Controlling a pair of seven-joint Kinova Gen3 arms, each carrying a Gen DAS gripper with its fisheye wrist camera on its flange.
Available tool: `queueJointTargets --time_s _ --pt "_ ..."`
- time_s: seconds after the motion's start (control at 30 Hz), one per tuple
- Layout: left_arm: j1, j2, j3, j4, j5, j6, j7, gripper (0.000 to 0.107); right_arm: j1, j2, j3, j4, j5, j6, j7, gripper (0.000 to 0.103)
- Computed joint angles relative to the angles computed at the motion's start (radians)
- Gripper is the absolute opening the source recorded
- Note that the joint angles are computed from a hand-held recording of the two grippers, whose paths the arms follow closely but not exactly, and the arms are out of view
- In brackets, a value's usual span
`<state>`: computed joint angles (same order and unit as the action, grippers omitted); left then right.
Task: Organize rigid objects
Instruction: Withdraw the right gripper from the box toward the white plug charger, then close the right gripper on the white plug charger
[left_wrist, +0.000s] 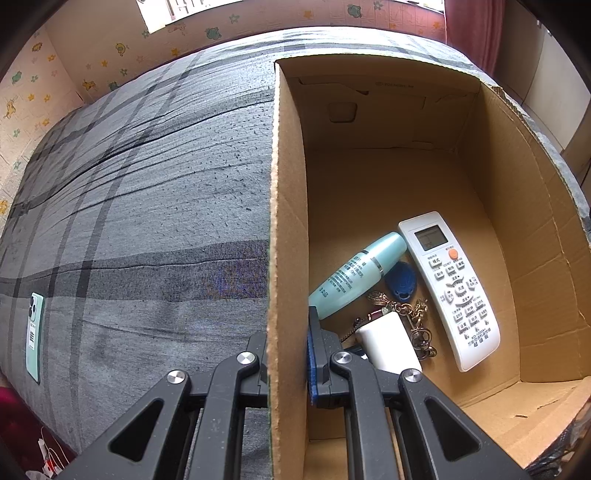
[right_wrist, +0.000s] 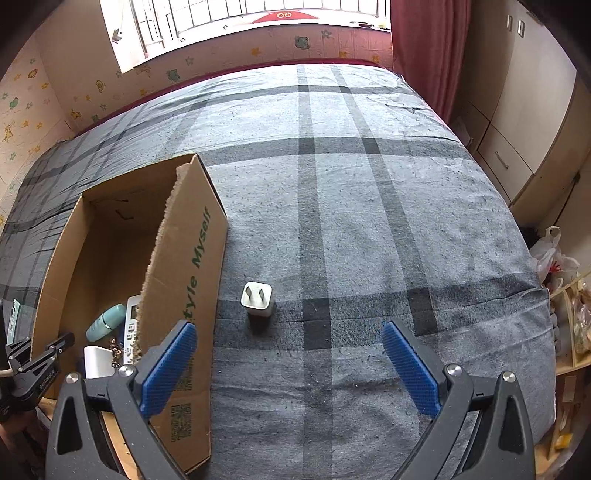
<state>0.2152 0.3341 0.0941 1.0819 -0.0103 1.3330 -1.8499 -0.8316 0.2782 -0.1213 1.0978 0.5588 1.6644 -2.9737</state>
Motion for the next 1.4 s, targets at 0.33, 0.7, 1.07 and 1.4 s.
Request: queueJointTargets --time_s 0.33,0.7,1.07,1.4 --pt "0.003 -0.002 -0.001 0.002 -0.005 -0.002 0.002 0.011 0.052 -0.053 -0.027 0.178 -0.026 -0.129 -0.045 0.103" --pt "-0.001 0.000 -0.001 -0.001 0.000 0.001 0.004 0.011 0.123 -0.056 -0.032 0.212 -0.087 -0.233 0.060 0.098" --pt "-0.002 0.004 -0.001 -0.005 0.003 0.004 0.002 0.011 0.181 -0.006 -0.006 0.192 -0.166 -0.304 0.238 0.074" --pt "0.004 0.003 -0.001 -0.002 -0.006 0.000 0.005 0.011 0.217 0.041 0.020 0.173 -0.224 -0.356 0.347 0.061"
